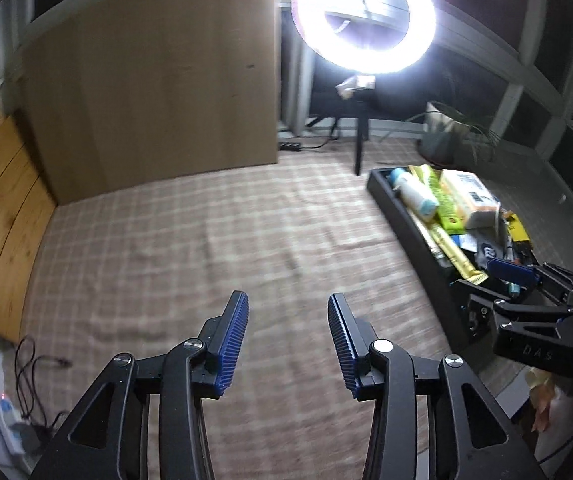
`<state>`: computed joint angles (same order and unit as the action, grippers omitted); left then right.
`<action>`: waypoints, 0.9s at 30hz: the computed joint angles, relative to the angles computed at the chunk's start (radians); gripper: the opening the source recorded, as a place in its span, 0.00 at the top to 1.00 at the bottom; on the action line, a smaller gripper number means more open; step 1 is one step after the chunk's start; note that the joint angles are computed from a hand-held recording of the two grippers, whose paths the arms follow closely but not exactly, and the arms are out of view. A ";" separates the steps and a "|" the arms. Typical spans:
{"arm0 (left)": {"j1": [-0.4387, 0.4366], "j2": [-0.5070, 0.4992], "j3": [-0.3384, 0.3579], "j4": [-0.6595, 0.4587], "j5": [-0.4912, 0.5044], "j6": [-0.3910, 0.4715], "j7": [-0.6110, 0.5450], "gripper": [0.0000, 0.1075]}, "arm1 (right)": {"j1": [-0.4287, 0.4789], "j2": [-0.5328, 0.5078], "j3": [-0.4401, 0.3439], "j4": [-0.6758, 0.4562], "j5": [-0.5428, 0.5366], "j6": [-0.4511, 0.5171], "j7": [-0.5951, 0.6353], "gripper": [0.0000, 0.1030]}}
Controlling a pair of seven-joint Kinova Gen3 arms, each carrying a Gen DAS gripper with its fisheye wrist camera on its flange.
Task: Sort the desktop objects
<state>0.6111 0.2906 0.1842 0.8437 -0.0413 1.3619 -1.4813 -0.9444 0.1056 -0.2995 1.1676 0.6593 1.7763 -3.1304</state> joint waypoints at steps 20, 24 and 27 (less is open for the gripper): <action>-0.245 -0.184 -0.013 0.308 0.050 -0.099 -0.076 0.43 | -0.240 0.313 0.226 -0.400 0.126 0.120 0.126 0.23; -0.257 -0.184 -0.011 0.304 0.062 -0.103 -0.107 0.43 | -0.260 0.350 0.269 -0.455 0.116 0.122 0.156 0.23; -0.262 -0.188 -0.011 0.303 0.069 -0.110 -0.115 0.43 | -0.271 0.369 0.295 -0.487 0.108 0.127 0.178 0.23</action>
<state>0.3487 0.1026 0.1732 1.1465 0.0277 1.2517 -1.5966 -1.2154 0.4748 -0.0047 0.6804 0.7670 1.9036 -2.9525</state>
